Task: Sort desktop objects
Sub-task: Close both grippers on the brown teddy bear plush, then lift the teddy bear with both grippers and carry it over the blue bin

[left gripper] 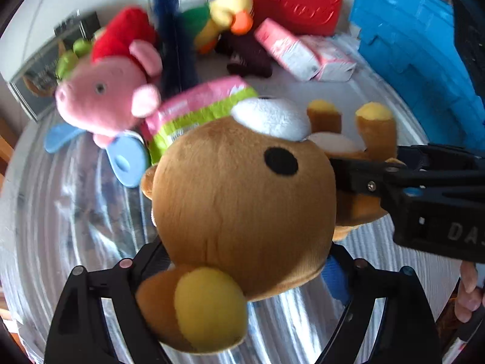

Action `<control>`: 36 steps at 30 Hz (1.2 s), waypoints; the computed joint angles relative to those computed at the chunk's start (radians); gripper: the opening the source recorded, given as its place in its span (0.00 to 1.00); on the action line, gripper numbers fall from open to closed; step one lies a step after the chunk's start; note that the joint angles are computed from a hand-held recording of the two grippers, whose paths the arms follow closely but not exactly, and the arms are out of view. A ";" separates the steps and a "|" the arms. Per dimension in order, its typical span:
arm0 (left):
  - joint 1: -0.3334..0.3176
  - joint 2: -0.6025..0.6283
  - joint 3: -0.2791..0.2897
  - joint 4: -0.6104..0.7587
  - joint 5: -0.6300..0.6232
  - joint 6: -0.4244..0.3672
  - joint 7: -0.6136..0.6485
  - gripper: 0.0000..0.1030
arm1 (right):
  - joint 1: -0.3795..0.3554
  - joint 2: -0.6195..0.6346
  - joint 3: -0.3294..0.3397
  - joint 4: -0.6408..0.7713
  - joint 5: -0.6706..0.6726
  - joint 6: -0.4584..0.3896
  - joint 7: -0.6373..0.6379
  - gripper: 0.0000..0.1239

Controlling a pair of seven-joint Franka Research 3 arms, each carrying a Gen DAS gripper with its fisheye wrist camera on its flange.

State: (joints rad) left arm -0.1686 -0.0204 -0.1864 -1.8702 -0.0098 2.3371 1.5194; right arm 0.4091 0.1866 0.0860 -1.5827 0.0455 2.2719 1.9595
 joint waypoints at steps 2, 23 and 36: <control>-0.002 -0.035 0.000 -0.023 -0.015 0.029 0.014 0.84 | 0.007 -0.036 -0.002 -0.024 -0.027 0.015 0.022 0.43; -0.145 -0.266 0.016 -0.088 -0.092 0.261 0.089 0.84 | -0.086 -0.459 0.127 -0.222 -0.379 0.040 0.215 0.39; -0.226 0.009 -0.192 0.399 0.324 0.242 -0.275 0.84 | -0.268 -0.779 0.051 -0.327 -0.365 0.080 0.016 0.39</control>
